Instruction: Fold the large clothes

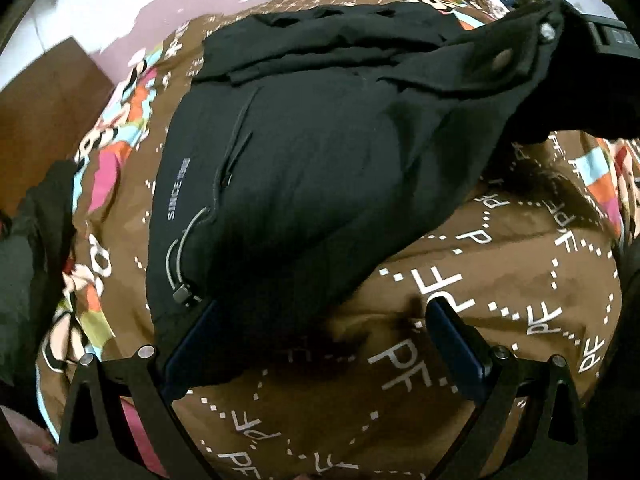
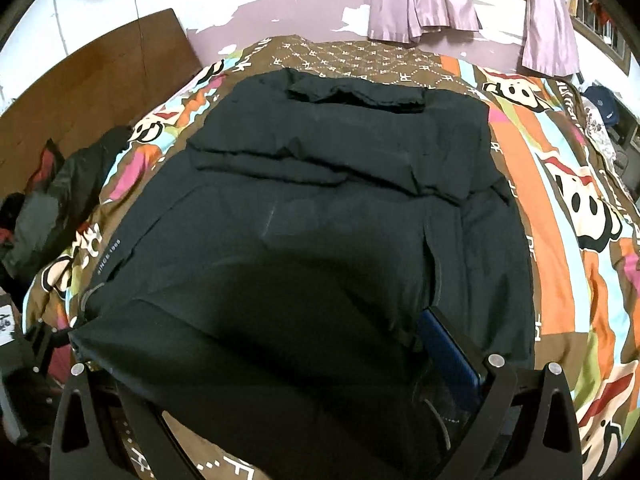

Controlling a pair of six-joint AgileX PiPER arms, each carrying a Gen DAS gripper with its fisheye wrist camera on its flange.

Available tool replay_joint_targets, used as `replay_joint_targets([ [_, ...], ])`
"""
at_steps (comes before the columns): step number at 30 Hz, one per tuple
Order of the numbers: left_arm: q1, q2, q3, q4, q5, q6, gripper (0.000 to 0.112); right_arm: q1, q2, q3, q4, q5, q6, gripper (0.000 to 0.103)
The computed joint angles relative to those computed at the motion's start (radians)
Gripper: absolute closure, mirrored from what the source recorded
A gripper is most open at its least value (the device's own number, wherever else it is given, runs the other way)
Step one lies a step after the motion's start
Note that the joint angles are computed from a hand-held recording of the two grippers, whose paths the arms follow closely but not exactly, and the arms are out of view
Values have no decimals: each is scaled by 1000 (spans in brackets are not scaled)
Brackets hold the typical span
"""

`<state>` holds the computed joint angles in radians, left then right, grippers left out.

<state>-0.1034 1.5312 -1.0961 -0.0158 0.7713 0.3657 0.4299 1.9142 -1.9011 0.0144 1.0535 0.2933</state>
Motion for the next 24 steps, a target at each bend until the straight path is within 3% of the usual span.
replay_joint_targets([
  [6, -18, 1, 6, 89, -53, -73, 13, -14, 21, -54, 18, 17, -6, 0],
  [10, -98, -8, 69, 380, -127, -284, 18, -20, 12, -45, 31, 9, -14, 0],
  [12, -123, -15, 103, 508, -168, -369, 39, -26, 1, -23, 44, -4, -20, 0],
  [15, -134, -21, 136, 629, -203, -461, 55, -37, -19, 24, 70, -33, -34, 0],
  [16, -122, -18, 128, 598, -203, -439, 57, -40, -28, 48, 81, -47, -42, 0],
  [18, -77, -18, 103, 471, -206, -326, 74, -45, -47, 92, 97, -68, -55, 0],
  [24, -8, -30, 34, 211, -205, -119, 93, -69, -122, 252, 145, -138, -101, 0],
])
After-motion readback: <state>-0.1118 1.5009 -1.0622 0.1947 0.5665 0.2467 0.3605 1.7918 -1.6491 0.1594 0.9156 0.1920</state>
